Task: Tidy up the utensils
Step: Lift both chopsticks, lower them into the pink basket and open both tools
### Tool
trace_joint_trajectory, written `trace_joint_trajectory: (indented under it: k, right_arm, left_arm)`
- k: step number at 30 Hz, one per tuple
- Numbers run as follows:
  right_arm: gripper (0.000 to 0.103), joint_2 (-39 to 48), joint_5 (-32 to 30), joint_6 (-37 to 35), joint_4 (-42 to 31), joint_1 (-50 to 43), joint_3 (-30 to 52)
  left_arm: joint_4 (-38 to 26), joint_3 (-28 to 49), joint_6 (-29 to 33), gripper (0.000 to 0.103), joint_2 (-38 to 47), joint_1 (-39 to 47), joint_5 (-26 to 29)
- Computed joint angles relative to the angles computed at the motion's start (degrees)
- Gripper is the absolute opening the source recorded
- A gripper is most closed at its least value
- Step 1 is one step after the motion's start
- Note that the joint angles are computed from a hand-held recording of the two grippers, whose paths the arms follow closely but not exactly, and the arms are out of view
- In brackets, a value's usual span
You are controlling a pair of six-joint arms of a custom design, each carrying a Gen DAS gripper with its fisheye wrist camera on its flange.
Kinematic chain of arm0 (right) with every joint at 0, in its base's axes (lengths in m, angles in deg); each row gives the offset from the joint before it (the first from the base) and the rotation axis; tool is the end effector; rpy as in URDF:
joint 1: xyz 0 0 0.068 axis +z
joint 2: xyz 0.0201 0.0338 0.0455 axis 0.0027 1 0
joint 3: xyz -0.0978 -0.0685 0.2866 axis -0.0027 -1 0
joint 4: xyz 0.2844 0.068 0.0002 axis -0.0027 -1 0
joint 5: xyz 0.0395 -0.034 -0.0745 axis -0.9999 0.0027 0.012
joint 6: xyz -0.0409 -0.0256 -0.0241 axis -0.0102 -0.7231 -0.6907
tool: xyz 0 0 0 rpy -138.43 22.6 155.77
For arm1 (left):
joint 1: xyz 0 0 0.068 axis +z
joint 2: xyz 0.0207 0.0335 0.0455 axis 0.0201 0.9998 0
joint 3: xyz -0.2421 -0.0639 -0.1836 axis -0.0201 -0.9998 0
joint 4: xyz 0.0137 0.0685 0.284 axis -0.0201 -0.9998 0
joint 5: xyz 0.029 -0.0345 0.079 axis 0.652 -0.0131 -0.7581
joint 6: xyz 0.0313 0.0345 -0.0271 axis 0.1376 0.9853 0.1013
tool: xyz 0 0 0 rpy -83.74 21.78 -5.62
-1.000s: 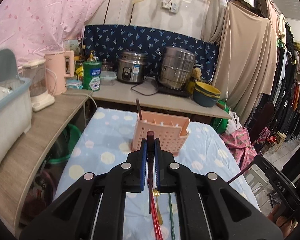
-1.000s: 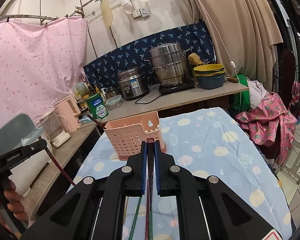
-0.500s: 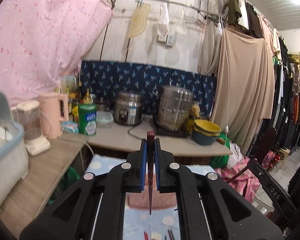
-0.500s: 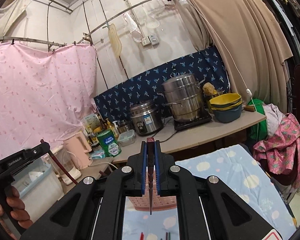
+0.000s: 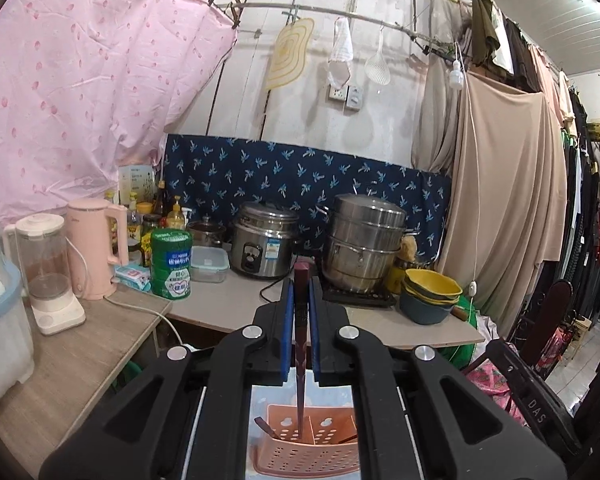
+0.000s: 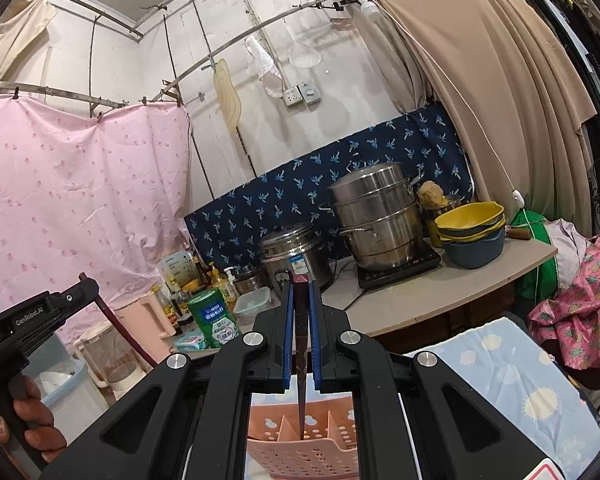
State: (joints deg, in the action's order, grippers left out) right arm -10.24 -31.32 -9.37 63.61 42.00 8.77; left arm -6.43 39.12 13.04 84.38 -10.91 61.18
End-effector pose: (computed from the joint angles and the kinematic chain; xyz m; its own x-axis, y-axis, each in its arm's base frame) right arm 0.1916 0.1592 0.4557 -0.2778 0.2719 -0.9214 -0.3735 0.8531 0.3644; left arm 0.1293 -0.0153 0.5058 -0.1473 -0.2126 -0.9660 -0.1731 0.9671 -0.1865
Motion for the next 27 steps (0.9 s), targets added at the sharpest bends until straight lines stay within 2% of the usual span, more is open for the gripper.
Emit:
trace_joint_trajectory:
  k: [7,15,20,23,25,27]
  right_arm:
    - [0.007,2.87,-2.16,0.36,-0.97,-1.3,-1.38]
    - [0.008,4.42,-4.66,0.36,-3.56,-3.19,-1.02]
    - [0.012,3.54,-4.14,0.43,-3.8,-3.15,-1.48]
    - [0.012,3.26,-3.91,0.25,-4.33,-2.74,-1.33]
    - [0.012,2.57,-3.49,0.28,-4.71,-2.14,-1.63]
    - [0.014,1.72,-3.02,0.55,-5.34,-1.48,-1.96]
  left_arm:
    - [1.07,-5.18,0.01,0.007,0.96,1.89,2.7]
    - [-0.04,-7.03,-0.98,0.008,1.75,5.97,7.73]
    - [-0.73,-6.97,-1.01,0.009,1.38,5.63,7.33]
    - [-1.73,-6.66,-1.33,0.016,1.26,5.12,6.94]
    - [-2.57,-6.54,-1.81,0.03,0.84,4.58,6.35]
    - [-3.2,-6.5,-2.11,0.034,0.21,4.03,5.51]
